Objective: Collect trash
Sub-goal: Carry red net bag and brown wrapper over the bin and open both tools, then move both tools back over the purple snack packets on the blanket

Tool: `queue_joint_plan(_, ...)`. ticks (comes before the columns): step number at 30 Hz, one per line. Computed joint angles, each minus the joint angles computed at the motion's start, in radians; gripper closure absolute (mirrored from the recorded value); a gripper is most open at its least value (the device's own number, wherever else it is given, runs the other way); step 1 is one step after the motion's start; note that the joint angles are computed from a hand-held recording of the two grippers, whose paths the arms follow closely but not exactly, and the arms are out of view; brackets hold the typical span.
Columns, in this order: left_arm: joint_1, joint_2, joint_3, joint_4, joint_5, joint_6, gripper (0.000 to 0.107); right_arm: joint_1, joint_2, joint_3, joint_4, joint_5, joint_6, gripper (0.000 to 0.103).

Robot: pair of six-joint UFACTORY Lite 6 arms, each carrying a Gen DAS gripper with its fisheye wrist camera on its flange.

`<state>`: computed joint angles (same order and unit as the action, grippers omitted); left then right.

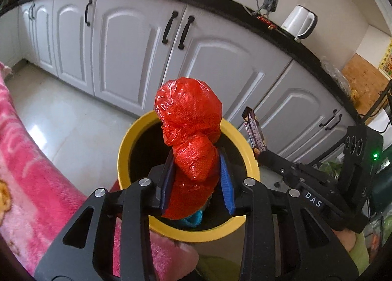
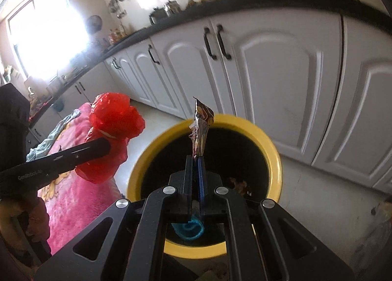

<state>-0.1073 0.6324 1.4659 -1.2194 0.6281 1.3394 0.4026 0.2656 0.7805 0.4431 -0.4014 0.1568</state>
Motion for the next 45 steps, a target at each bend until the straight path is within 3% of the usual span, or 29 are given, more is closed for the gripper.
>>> queue_joint_plan(3,-0.004,0.020,0.007,0.005,-0.007,-0.004,0.074,-0.009,0.023,-0.003,-0.004,-0.004,0.029,0.077)
queue_joint_plan(5,0.002,0.026,0.005,-0.007,-0.002,0.010,0.065,-0.010,0.023,-0.006,-0.003,-0.006,0.036,0.077)
queue_joint_plan(15,0.080,-0.035,-0.056,-0.057,-0.001,0.071,0.047,0.042,0.008,0.040,0.136,0.017,-0.106,0.068)
queue_joint_plan(21,0.185,-0.124,-0.120,-0.087,0.001,0.126,0.035,0.142,0.009,0.118,0.347,0.023,-0.324,0.057)
queue_joint_plan(25,0.273,-0.187,-0.156,-0.103,0.035,0.161,0.028,0.216,0.015,0.183,0.516,0.017,-0.509,0.057)
queue_joint_plan(27,0.319,-0.210,-0.169,-0.107,0.052,0.171,0.023,0.254,0.017,0.212,0.594,-0.004,-0.586,0.043)
queue_joint_plan(28,0.345,-0.221,-0.171,-0.104,0.064,0.168,0.021,0.265,0.019,0.224,0.613,-0.008,-0.608,0.041)
queue_joint_plan(36,0.533,-0.265,-0.174,-0.122,0.113,0.227,0.015,0.381,0.096,0.402,0.838,-0.031,-0.874,0.030)
queue_joint_plan(45,0.728,-0.171,-0.065,-0.079,0.170,0.201,0.015,0.430,0.283,0.712,1.099,0.015,-1.199,0.029)
